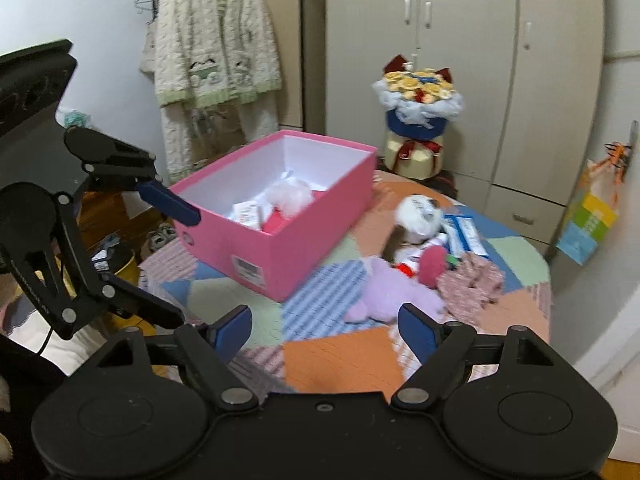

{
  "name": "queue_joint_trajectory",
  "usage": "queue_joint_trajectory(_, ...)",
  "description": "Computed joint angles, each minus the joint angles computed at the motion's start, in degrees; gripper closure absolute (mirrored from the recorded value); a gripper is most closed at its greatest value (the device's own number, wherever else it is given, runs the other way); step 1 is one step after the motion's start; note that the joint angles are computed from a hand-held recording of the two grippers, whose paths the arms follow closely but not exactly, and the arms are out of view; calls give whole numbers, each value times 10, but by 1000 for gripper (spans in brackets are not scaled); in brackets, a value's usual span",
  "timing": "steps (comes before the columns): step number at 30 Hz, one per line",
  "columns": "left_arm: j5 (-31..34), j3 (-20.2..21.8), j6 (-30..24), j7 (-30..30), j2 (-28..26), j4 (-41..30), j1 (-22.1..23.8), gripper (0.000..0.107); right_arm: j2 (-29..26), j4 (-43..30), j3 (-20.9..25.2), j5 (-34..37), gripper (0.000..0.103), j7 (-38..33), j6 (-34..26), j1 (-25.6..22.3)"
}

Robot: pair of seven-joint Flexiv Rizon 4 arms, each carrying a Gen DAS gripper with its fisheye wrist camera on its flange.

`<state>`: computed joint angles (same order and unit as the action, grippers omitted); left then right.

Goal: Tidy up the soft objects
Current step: 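Reach both grippers to the lilac plush toy and grasp it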

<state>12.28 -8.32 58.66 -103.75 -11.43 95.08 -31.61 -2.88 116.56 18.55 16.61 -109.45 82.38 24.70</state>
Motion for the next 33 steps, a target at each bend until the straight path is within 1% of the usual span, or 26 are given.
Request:
queue_joint_trajectory(1, -6, -2, 4, -5, -12, -7, 2, 16, -2, 1, -2, 4, 17, -6, 7, -3)
queue_joint_trajectory(4, -18, 1, 19, -23, -47, -33, 1, 18, -13, -9, 2, 48, 17, -55, 13, -19)
queue_joint_trajectory(7, -17, 15, 33, -46, -79, -63, -8, 18, -35, -39, 18, 116, 16, -138, -1, -45)
queue_joint_trajectory(9, -4, 32, 39, -74, -101, -85, -19, 18, -60, -57, 26, 139, 16, -180, 1, -58)
queue_joint_trajectory(12, 27, 67, 19, -136, -134, -130, -43, 18, -101, -76, 38, 145, 16, -194, 25, -73)
queue_joint_trajectory(14, 42, 79, 9, -161, -156, -157, -50, 18, -126, -89, 58, 148, 16, -195, 36, -91)
queue_joint_trajectory(16, 31, 72, 8, -161, -172, -170, -43, 20, -151, -100, 69, 130, 16, -192, 46, -100)
queue_joint_trajectory(18, 6, 62, 11, -157, -190, -179, -33, 23, -181, -117, 92, 121, 16, -204, 55, -120)
queue_joint_trajectory(20, 2, 71, 11, -173, -205, -193, -39, 24, -209, -132, 111, 104, 16, -213, 58, -135)
queue_joint_trajectory(21, 10, 85, 3, -190, -216, -208, -49, 24, -220, -137, 111, 92, 16, -209, 59, -134)
queue_joint_trajectory(22, 8, 87, 3, -198, -223, -215, -50, 24, -231, -142, 109, 80, 16, -201, 61, -131)
queue_joint_trajectory(24, 14, 106, -4, -240, -240, -236, -62, 25, -254, -154, 115, 64, 16, -191, 63, -132)
queue_joint_trajectory(26, 49, 142, -20, -294, -255, -264, -86, 25, -268, -158, 85, 41, 16, -158, 80, -103)
queue_joint_trajectory(28, 81, 163, -43, -331, -272, -294, -100, 25, -277, -158, 48, 15, 15, -131, 95, -71)
queue_joint_trajectory(29, 94, 169, -55, -345, -278, -306, -104, 26, -279, -158, 33, 5, 12, -115, 97, -58)
queue_joint_trajectory(30, 103, 170, -62, -354, -283, -315, -104, 30, -282, -161, 16, -5, 10, -97, 93, -45)
queue_joint_trajectory(31, 106, 166, -67, -358, -287, -321, -100, 36, -287, -167, 16, -10, 8, -84, 89, -45)
queue_joint_trajectory(33, 98, 154, -80, -367, -292, -326, -88, 44, -297, -181, 28, -14, 8, -58, 80, -55)
